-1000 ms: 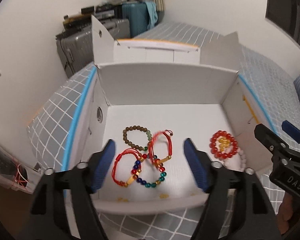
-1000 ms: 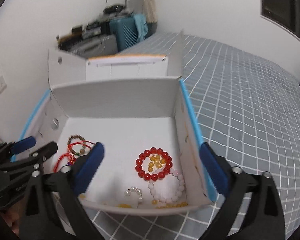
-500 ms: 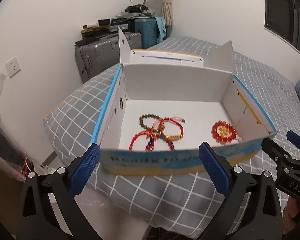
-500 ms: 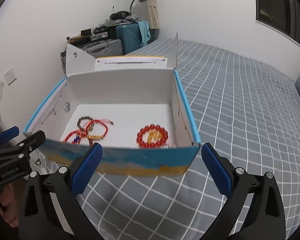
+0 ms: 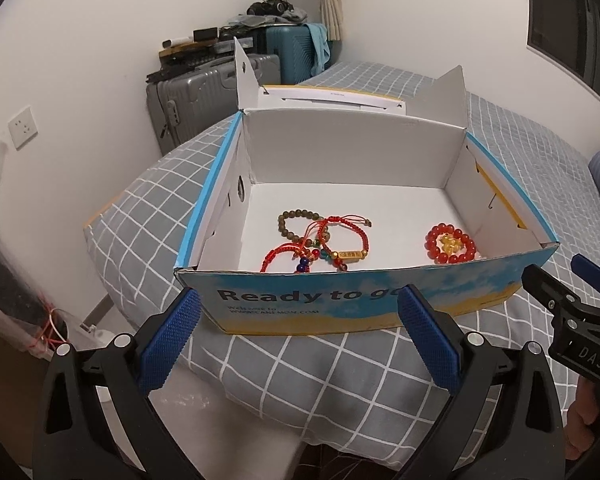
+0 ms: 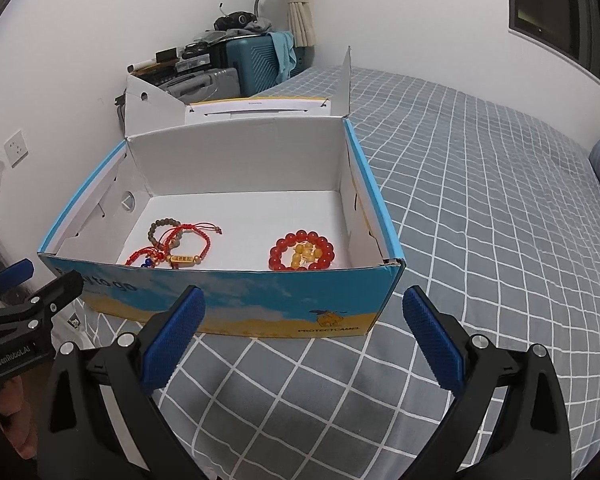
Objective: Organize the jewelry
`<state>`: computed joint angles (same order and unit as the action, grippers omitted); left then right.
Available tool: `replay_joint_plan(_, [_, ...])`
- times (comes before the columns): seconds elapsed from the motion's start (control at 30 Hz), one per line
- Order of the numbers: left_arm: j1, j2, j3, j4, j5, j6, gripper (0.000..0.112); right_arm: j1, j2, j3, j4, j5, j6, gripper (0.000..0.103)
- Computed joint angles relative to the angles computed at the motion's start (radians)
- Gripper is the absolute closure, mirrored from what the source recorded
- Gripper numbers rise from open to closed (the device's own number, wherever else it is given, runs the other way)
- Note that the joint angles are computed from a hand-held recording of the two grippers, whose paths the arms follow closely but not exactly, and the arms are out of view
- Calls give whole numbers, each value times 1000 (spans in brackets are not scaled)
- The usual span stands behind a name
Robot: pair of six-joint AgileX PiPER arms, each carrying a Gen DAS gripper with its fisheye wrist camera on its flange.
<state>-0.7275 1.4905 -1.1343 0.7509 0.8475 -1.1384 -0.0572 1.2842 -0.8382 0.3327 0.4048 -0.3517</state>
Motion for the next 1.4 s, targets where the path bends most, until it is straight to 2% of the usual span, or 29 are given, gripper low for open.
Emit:
replay_joint_plan(0.37, [8,-14,12,-31,-55,16,15,5,2,-1,-25,-4,19,8])
replay_joint_plan(1.4, [-15,7,-12,31,-13,-25,15,18,3,-18,-59,12,51,8])
